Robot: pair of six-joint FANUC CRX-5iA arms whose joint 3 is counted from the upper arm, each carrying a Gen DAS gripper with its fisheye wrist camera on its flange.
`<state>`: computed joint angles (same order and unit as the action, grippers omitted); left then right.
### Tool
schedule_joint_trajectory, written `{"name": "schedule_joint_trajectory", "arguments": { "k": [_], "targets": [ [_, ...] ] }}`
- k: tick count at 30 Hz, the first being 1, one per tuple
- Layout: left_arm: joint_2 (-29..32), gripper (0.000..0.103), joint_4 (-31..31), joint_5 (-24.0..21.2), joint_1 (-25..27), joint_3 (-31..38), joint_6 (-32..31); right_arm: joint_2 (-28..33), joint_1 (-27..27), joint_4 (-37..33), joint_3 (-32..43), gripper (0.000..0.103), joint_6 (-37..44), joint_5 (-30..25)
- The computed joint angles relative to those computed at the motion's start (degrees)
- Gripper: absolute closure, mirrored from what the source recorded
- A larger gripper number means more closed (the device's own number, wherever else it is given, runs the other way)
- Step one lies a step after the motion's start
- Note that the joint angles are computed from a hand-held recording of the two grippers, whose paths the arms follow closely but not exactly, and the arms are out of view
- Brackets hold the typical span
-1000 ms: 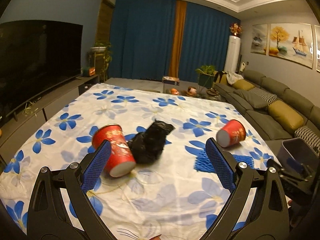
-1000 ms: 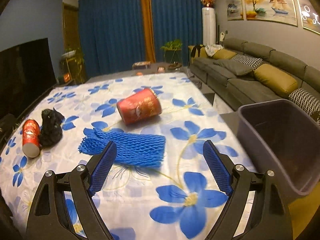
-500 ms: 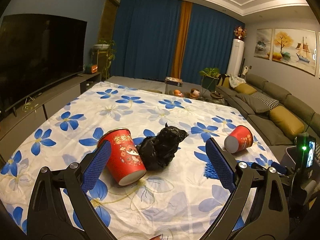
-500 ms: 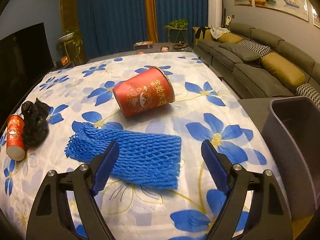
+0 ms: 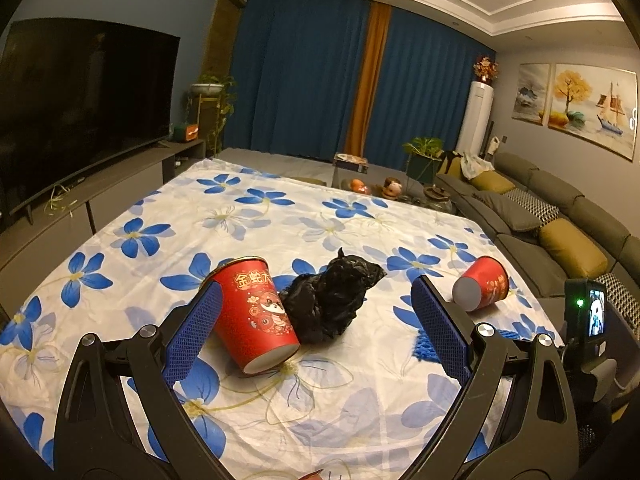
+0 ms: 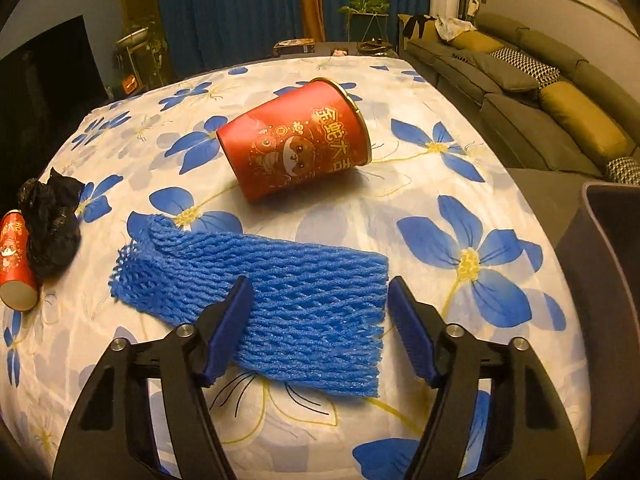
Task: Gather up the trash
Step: 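Grasp and lift the blue foam mesh sleeve with the right tool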
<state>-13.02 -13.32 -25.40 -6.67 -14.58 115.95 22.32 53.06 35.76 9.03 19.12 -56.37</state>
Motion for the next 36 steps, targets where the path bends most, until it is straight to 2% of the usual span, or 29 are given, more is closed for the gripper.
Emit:
{"name": "schedule_joint_trajectory", "arguments": {
  "k": [4,7,9,11,14,16,21,26,30,36],
  "targets": [
    [-0.18,0.01,0.36,0.04,-0.07,-0.07,-0.44,-0.19,0.15,0.1,-0.29,0.049,0.66,0.8],
    [-0.27,0.01,-0.55,-0.1,-0.58,0.22,0.05,-0.67,0.26,-0.13,-0.9,0.067,1.42,2.43],
    [-0.2,0.01,-1.13,-0.38,-0.99,0.59,0.34,-0.93,0.27,-0.75,-1.17,0.084,2.25,3.96],
    [-0.09,0.01,-1.05,-0.43,-1.27,0.79,0.18,-1.29,0.43,-0.57,-1.64,0.091,2.48,4.89],
    [0.39,0.01,-0.73,-0.18,-2.12,1.34,-0.96,-2.25,0.65,1.41,-3.4,0.093,0.71,6.36],
    [0.98,0.01,0.17,0.28,-2.78,1.76,-2.54,-3.62,1.01,5.77,-6.21,0.093,-2.99,7.53],
    [3.84,0.01,2.02,0.78,-5.33,4.01,-5.15,-8.15,2.02,18.22,-13.52,0.093,-13.66,6.58],
    [9.13,0.008,15.6,4.97,-7.39,4.64,-20.84,-13.56,2.09,28.71,-19.92,0.093,-24.44,3.02],
    [14.62,0.006,22.05,6.26,-8.93,7.27,-27.32,-17.24,1.95,32.96,-23.86,0.093,-28.69,0.4],
    [23.01,0.006,26.79,4.9,-9.67,13.61,-32.29,-21.63,1.74,35.84,-28.51,0.093,-32.43,-1.85]
  ]
}}
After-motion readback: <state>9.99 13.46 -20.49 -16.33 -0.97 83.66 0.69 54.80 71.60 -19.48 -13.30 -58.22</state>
